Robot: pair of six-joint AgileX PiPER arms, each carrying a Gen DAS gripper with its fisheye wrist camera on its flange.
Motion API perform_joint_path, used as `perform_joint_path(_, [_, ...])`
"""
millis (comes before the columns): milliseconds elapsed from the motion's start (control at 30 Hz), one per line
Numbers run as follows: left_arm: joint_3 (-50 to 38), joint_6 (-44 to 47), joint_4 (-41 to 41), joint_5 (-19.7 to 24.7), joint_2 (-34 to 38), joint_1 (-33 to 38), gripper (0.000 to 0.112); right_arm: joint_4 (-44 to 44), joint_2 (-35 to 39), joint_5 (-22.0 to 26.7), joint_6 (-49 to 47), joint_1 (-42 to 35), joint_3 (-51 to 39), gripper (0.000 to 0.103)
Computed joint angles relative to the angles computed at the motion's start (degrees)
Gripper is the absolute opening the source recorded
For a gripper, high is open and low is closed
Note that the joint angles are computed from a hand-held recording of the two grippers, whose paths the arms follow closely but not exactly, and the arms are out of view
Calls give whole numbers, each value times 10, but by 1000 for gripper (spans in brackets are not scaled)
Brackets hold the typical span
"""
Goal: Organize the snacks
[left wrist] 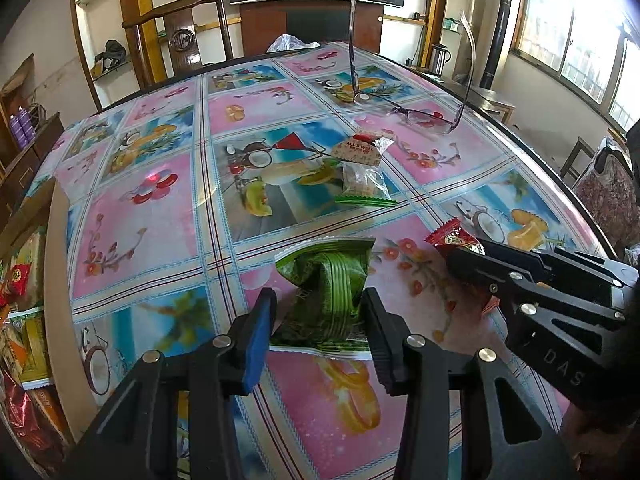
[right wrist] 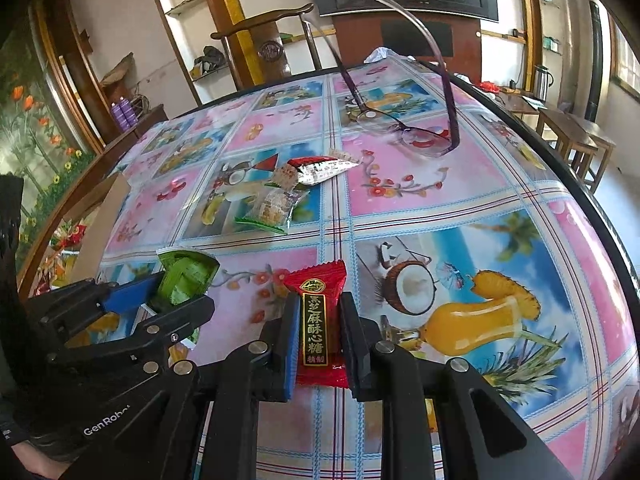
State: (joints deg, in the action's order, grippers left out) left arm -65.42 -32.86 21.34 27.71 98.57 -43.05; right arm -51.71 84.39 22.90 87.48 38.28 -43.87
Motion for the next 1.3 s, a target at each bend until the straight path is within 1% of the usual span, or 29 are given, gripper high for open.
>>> perform_joint_path(267, [0, -4, 6, 2, 0, -1, 42, -1, 16, 49, -9, 24, -22, 20])
perform_joint_path(400, [2, -5, 9, 2, -1, -1, 42, -1, 29, 86, -15, 43, -40, 19])
perform_joint_path(467, [1, -6, 10, 3, 0, -2, 42, -6, 29, 95, -11, 48, -41, 18])
perform_joint_path(633, [3, 11, -10, -3, -6, 3, 42, -73, -2, 98, 75, 60, -10, 18])
perform_joint_path(700, [7, 14, -14, -6, -12, 4, 42, -93, -11, 91, 98, 61, -1, 19])
perform_joint_path(800, [7, 27, -28, -7, -16, 8, 42, -97, -13, 78, 103, 56, 2, 19])
perform_joint_path(967, [11, 36, -40, -9, -22, 13, 42, -95, -15, 71, 106, 50, 3, 19])
perform_joint_path(1300, [8, 50, -55, -7, -18, 18, 42, -113, -23, 74, 131, 51, 11, 19])
